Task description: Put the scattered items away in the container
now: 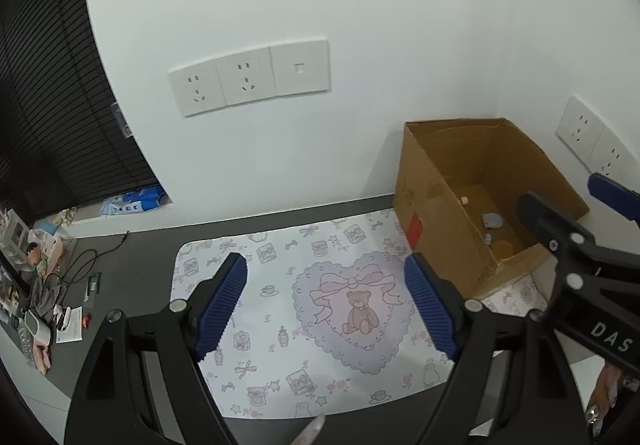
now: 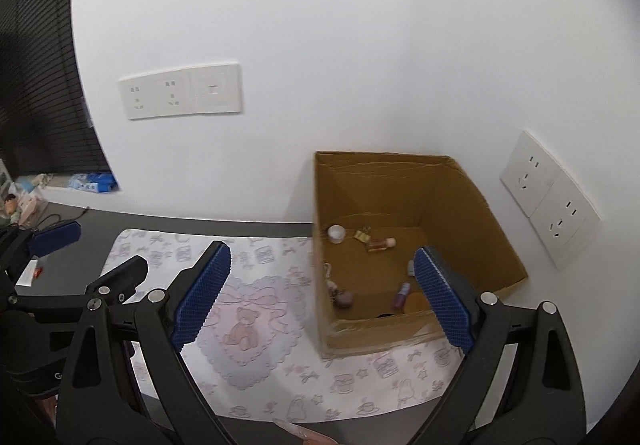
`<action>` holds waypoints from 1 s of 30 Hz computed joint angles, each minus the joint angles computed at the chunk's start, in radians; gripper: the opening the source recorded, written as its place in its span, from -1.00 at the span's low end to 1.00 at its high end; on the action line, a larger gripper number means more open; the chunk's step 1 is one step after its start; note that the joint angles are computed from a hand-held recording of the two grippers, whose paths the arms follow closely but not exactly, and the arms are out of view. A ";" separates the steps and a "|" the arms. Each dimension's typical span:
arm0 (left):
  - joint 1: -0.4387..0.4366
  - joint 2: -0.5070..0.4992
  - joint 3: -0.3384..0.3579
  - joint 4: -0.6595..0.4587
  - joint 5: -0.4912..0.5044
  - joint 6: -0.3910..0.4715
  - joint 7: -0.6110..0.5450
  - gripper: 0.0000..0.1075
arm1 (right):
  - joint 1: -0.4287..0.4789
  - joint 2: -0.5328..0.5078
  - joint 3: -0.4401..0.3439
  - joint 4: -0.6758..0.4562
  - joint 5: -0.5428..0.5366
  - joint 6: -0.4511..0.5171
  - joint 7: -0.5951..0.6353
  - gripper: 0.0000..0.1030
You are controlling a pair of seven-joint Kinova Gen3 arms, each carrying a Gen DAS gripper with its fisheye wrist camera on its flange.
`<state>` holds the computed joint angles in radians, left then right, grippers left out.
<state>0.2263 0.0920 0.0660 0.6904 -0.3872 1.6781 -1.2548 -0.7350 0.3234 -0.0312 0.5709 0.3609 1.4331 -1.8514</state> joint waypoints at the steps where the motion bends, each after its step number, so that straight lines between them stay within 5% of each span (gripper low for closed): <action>1: 0.001 -0.006 -0.001 -0.001 -0.006 0.005 0.003 0.49 | -0.005 0.001 -0.002 -0.010 0.001 0.006 0.003 0.84; 11: -0.017 -0.054 0.014 0.009 -0.045 0.001 0.035 0.49 | -0.096 0.002 0.025 -0.094 0.069 0.058 0.012 0.84; 30: 0.024 -0.023 0.034 -0.038 -0.001 0.002 0.048 0.49 | -0.078 -0.040 0.027 -0.052 0.128 0.095 0.026 0.84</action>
<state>0.2505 0.0692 0.1005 0.6526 -0.3884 1.6804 -1.2069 -0.8127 0.2832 -0.0038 0.5187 0.4893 1.5277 -1.8255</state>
